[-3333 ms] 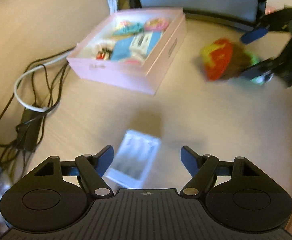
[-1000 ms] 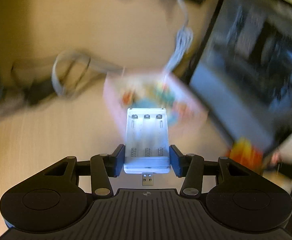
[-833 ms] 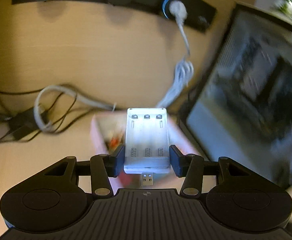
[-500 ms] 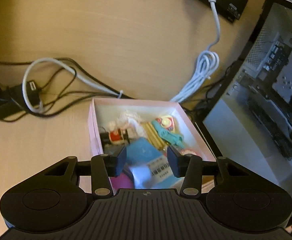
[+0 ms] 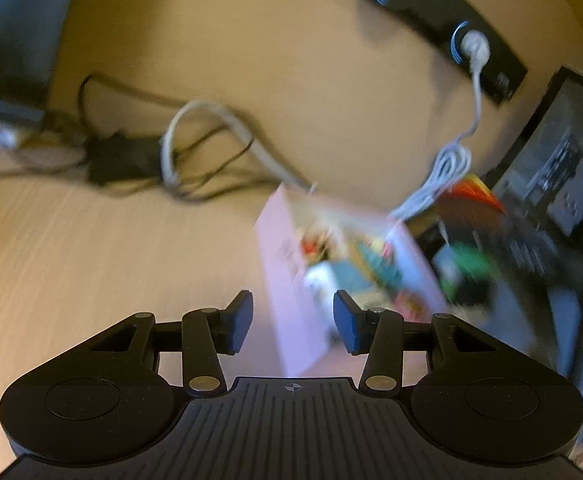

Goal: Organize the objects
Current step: 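Lower the charger and the doll into the pink box and open both grippers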

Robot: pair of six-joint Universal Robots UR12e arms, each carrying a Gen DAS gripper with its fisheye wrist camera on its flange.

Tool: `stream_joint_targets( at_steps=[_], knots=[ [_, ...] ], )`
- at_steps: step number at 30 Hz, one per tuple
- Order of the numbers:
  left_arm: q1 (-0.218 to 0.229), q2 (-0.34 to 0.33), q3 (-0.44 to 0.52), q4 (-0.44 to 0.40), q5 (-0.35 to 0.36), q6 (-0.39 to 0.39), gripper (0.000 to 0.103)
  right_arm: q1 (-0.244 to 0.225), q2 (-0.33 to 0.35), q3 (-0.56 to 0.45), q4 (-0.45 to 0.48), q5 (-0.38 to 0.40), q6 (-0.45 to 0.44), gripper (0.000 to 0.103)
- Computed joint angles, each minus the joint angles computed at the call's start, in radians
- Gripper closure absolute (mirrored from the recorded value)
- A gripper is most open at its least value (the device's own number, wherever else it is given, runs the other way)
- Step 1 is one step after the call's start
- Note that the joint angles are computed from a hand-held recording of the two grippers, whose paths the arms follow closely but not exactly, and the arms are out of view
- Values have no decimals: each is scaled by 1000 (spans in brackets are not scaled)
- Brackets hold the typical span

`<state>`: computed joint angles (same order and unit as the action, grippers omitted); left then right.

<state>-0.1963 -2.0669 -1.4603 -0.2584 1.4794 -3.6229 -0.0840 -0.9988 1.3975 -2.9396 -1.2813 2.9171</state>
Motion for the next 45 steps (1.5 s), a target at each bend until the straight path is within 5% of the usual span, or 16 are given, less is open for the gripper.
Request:
stream_joint_targets(
  at_steps=[3, 8, 11, 16, 20, 25, 29, 34, 42, 45],
  knots=[
    [9, 38, -59, -21, -1, -4, 55, 18, 40, -64, 48, -19, 5, 27],
    [28, 81, -129, -38, -10, -55, 55, 26, 10, -19, 133, 147, -21, 27],
    [36, 97, -152, -41, -6, -77, 55, 49, -8, 24, 158, 168, -119, 27],
    [43, 115, -172, -44, 2, -72, 55, 87, 4, 39, 121, 47, -243, 45],
    [45, 122, -185, -44, 8, -84, 55, 80, 18, 27, 37, -8, -213, 46],
    [41, 115, -175, -61, 0, -76, 55, 72, 37, 9, -28, -182, -172, 46],
    [31, 86, -127, -63, -35, -36, 55, 60, 32, 18, 8, -250, -138, 46],
    [4, 14, -2, -66, -49, 54, 55, 37, 0, 79, -31, -207, -115, 45],
    [-43, -108, 200, -175, 109, 90, 54, 13, -37, 122, -73, -64, -108, 46],
    [-49, -115, 213, -213, 131, 66, 54, 30, -3, 70, -108, -78, -105, 47]
  ],
)
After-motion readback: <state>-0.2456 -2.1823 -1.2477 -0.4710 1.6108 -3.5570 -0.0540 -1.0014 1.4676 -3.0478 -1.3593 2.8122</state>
